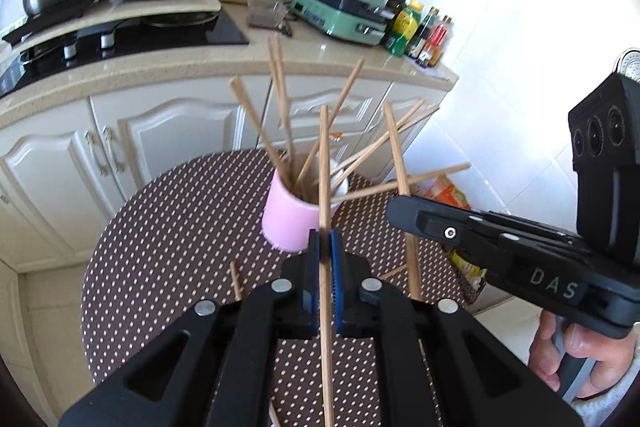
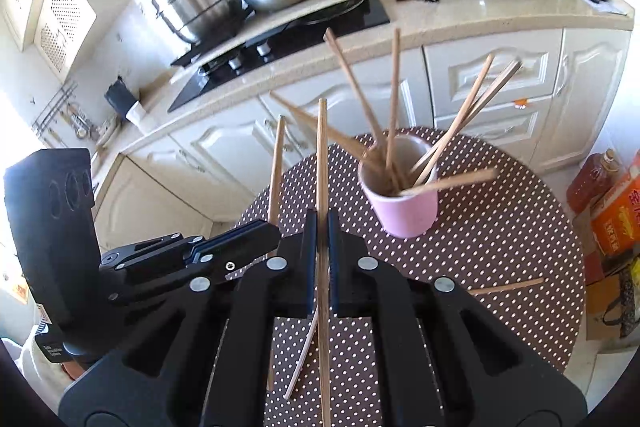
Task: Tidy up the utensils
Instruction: 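Lift both chopsticks and lower them into the pink cup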
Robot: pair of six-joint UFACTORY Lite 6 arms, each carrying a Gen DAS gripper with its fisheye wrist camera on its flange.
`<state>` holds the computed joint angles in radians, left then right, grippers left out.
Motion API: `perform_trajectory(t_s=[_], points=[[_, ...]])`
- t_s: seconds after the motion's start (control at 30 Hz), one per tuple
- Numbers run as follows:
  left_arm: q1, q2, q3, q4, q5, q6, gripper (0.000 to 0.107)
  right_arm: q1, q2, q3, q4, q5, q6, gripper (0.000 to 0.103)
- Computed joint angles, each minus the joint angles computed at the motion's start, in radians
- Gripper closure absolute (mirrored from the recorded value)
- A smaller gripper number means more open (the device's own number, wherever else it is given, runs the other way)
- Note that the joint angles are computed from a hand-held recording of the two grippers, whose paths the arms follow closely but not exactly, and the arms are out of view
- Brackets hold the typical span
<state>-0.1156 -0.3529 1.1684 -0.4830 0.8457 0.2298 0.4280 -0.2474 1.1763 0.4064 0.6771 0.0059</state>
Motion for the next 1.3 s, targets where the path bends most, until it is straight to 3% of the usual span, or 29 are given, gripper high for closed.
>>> perform_trajectory(t_s=[0.3, 0.6, 1.0, 1.3], points=[[-0.032, 0.103, 0.138, -0.007, -0.088, -0.035, 0.101, -0.076, 0.039, 0.107, -0.012, -0.012, -0.045, 0.097], [-0.083, 0.262, 0.3, 0.121, -0.282, -0.191, 0.101, -0.156, 0.197, 0.356, -0.018, 0.045, -0.106, 0.097], [-0.155, 0.467, 0.45, 0.47, -0.464, -0.557, 0.101, -0.255, 0.378, 0.584, 0.063, 0.118, -0.216, 0.097], [-0.2, 0.577, 0.505, 0.766, -0.522, -0.807, 0.101, -0.275, 0.455, 0.638, 0.137, 0.1, -0.264, 0.097]])
